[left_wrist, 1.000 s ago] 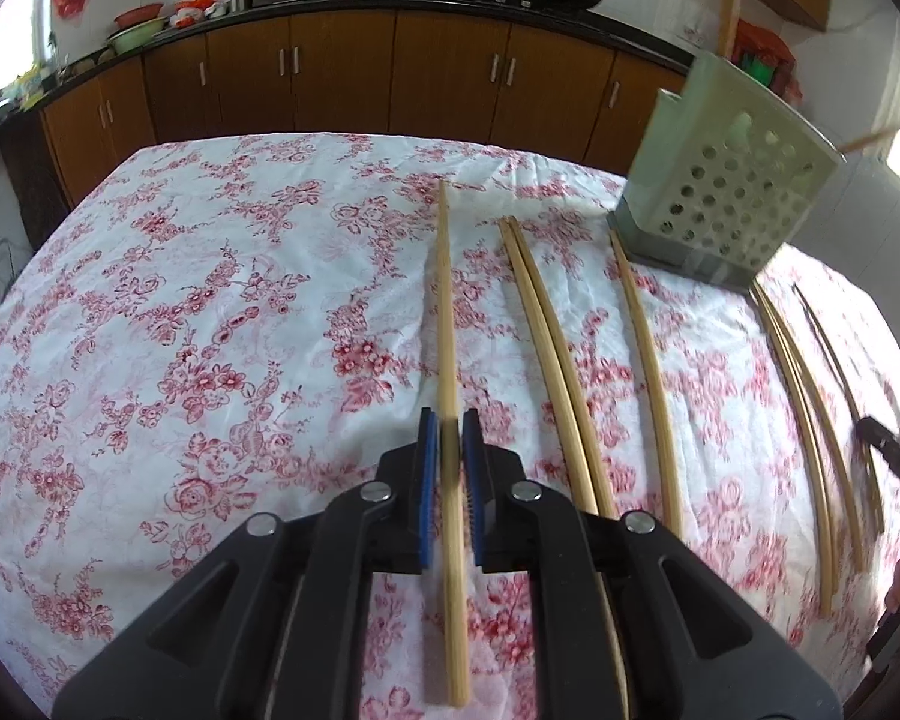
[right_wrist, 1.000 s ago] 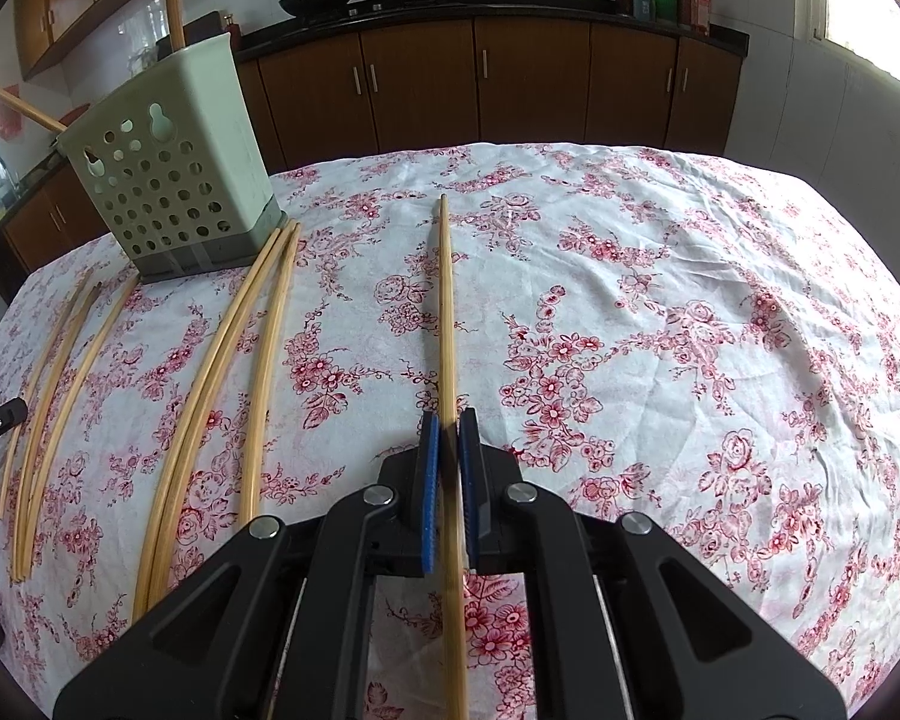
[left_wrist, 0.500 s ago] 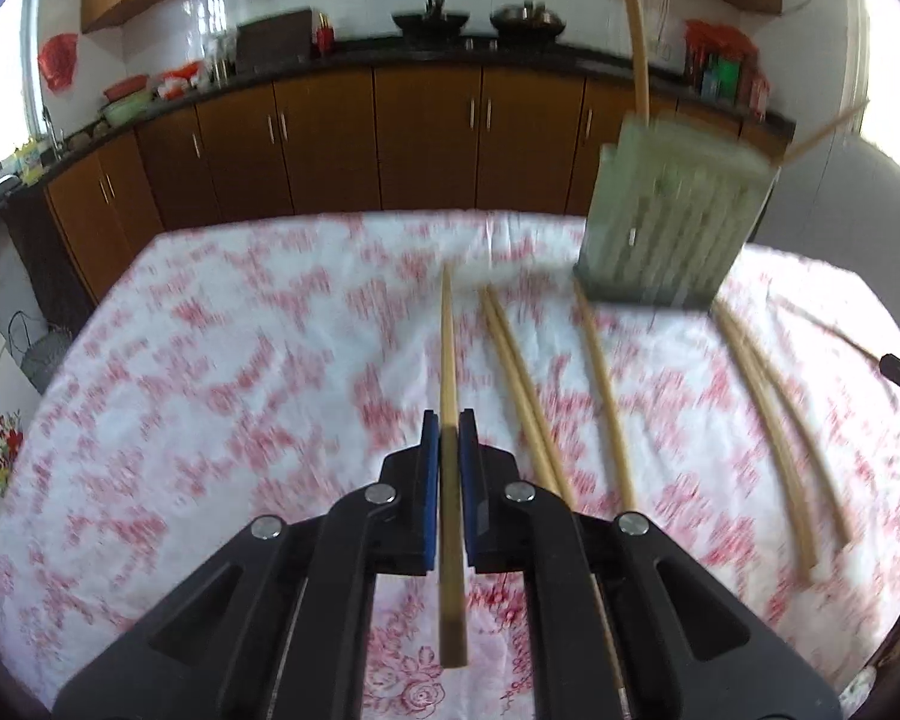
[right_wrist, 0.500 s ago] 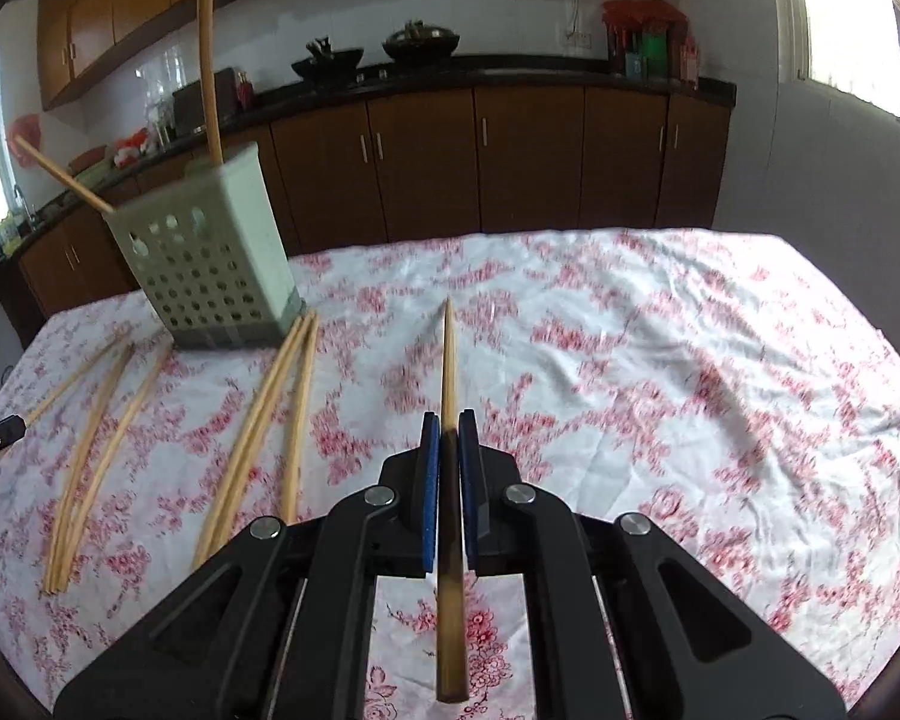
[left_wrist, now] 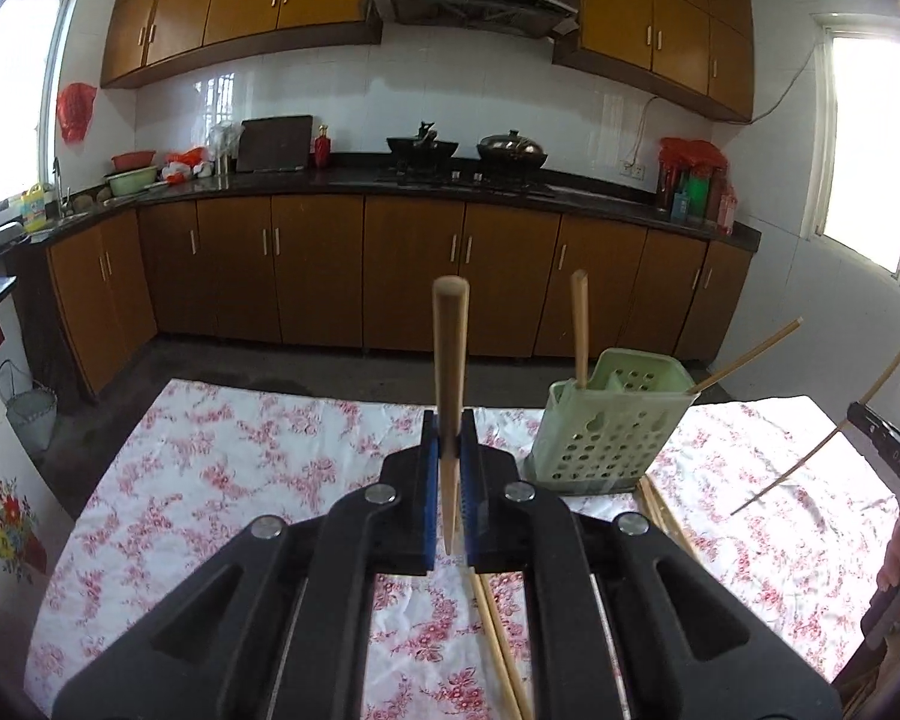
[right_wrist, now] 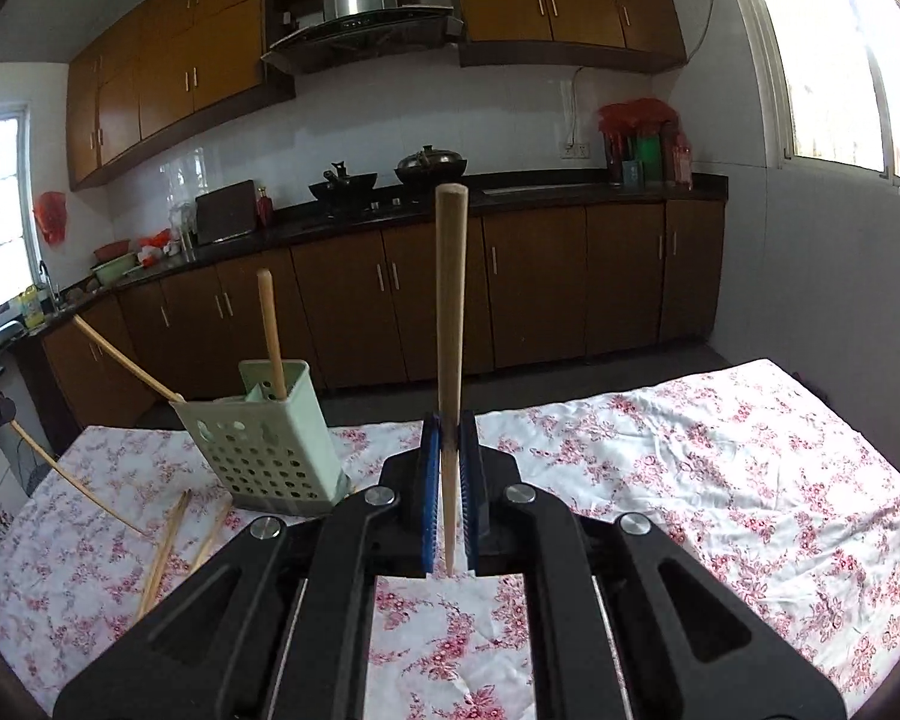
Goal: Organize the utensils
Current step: 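Lift the left tool's chopstick upright over the holder while the right tool carries its own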
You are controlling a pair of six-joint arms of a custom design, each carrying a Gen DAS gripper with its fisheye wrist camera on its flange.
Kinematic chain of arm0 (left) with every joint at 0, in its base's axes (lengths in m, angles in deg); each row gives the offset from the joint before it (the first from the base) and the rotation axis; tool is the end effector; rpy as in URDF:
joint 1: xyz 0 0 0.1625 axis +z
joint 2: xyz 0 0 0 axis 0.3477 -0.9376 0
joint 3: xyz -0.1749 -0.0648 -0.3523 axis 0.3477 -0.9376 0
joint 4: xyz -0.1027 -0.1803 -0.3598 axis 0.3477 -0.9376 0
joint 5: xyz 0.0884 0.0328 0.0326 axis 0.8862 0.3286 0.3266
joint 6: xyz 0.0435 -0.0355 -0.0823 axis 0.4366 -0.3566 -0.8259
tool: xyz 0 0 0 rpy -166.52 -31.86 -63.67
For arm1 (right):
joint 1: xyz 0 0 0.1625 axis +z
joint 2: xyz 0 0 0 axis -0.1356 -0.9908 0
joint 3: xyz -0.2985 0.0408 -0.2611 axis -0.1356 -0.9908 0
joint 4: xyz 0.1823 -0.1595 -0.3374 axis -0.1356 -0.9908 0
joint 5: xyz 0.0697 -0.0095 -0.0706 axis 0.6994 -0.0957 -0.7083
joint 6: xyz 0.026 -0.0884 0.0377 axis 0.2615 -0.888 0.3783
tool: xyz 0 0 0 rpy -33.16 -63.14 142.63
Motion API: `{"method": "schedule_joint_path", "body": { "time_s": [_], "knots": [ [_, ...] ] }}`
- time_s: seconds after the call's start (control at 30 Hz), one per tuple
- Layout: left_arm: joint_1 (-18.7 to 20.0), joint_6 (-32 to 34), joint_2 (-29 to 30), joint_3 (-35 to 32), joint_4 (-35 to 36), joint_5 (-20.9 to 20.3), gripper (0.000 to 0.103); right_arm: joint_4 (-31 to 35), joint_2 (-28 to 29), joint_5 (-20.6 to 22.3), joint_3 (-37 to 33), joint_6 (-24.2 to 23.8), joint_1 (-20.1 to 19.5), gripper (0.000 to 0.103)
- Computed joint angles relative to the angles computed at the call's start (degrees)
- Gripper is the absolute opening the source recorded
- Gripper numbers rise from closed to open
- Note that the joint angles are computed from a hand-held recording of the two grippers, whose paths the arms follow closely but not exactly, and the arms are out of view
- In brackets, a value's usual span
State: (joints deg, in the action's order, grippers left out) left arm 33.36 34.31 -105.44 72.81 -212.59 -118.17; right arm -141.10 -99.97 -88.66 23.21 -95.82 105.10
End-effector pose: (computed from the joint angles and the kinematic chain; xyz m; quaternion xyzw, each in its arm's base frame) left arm -0.2915 -0.7132 0.2327 0.3151 0.8319 -0.4100 0.2015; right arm 0.1556 -0.5688 0.3187 0.0656 -0.7405 0.5850 0.3243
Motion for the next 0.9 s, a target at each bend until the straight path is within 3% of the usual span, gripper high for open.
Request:
{"method": "schedule_joint_path", "body": {
  "time_s": [0.2,0.37,0.53,0.73,0.9],
  "knots": [
    [-2.88,0.83,-1.56,-0.71,-1.5,-4.66,0.008,5.75,-4.26,10.27,-0.67,4.43,3.13,0.007],
    [-4.95,-0.03,2.0,-6.1,-5.86,-8.76,0.008,2.85,0.04,13.92,-6.37,1.86,4.98,0.007],
    [-5.25,1.73,9.99,-15.55,-8.25,-8.71,0.008,2.88,5.0,13.96,-12.26,-0.64,4.29,0.007],
    [-3.04,-1.41,17.11,-24.31,1.07,-8.84,0.008,9.47,8.22,9.45,-16.38,0.56,2.98,0.007],
    [-1.76,-4.85,18.84,-27.3,5.78,-9.16,0.009,12.63,8.22,9.49,-16.02,1.49,2.27,0.008]
  ]
}}
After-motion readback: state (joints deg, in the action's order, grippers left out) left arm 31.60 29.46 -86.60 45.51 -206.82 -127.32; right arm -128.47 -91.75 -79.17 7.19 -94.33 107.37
